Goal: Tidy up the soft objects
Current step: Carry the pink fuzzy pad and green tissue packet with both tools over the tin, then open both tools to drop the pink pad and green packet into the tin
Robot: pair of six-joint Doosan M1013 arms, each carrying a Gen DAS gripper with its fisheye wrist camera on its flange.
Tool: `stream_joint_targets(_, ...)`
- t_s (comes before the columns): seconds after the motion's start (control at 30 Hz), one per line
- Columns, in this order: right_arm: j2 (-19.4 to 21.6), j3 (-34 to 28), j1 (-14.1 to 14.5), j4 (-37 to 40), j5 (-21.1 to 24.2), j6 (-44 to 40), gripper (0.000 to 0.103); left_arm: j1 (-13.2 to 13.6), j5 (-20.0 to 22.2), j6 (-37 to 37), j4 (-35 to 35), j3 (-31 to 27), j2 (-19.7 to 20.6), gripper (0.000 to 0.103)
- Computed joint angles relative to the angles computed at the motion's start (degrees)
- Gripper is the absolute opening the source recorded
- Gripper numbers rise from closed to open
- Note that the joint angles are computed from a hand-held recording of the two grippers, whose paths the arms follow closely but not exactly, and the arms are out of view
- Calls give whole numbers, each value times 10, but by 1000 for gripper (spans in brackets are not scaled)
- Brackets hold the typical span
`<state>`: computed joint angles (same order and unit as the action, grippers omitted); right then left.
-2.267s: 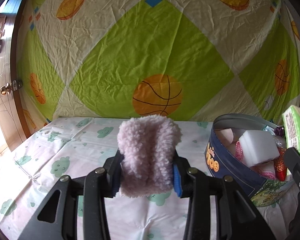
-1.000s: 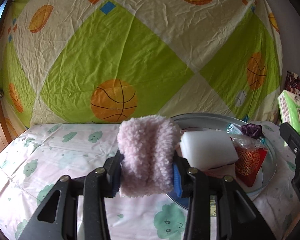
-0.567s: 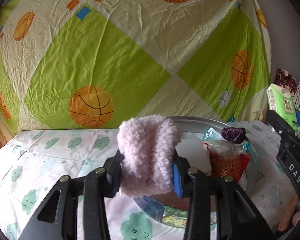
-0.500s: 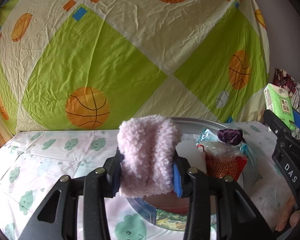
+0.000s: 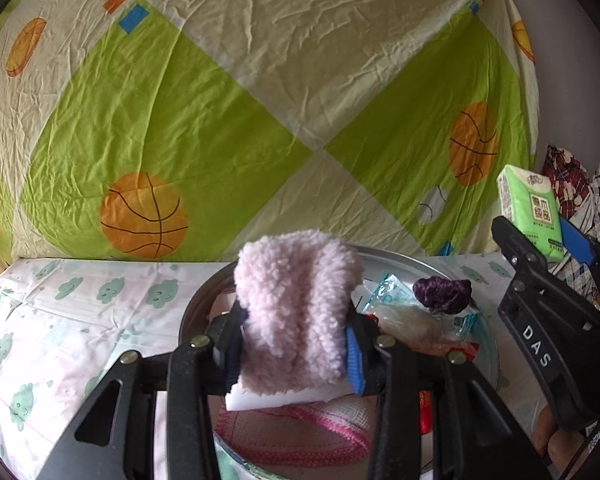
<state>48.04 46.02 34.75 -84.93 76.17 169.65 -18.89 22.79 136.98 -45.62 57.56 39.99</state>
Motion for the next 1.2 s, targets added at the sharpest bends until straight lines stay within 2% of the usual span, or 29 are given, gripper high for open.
stream_joint_targets(0.4,30,-77,-21,72,-54,-82,61,-8,52,-145,123,-86,42,40)
stream_joint_targets(0.53,31,-99,-34,167,-102,-131,61,-10,74,-187,176,-111,55,40)
stream_joint_targets(0.7,39,-139,-53,294,-128,-162,61,-9,115,-238,219,-146,71,40)
stream_joint_targets(0.93,67,-200,-66,408,-107,-198,61,-13,162,-281,273,-187,89,40)
stream_joint_targets(1.03,74,-219,-73,451,-100,-208,61,-16,202,-317,319,-225,106,39)
stream_joint_targets(1.13,77,-225,-79,489,-103,-221,61,-15,258,-338,335,-275,129,39)
stream_joint_targets(1.2,76,-223,-82,507,-106,-221,61,-16,274,-344,346,-289,136,39)
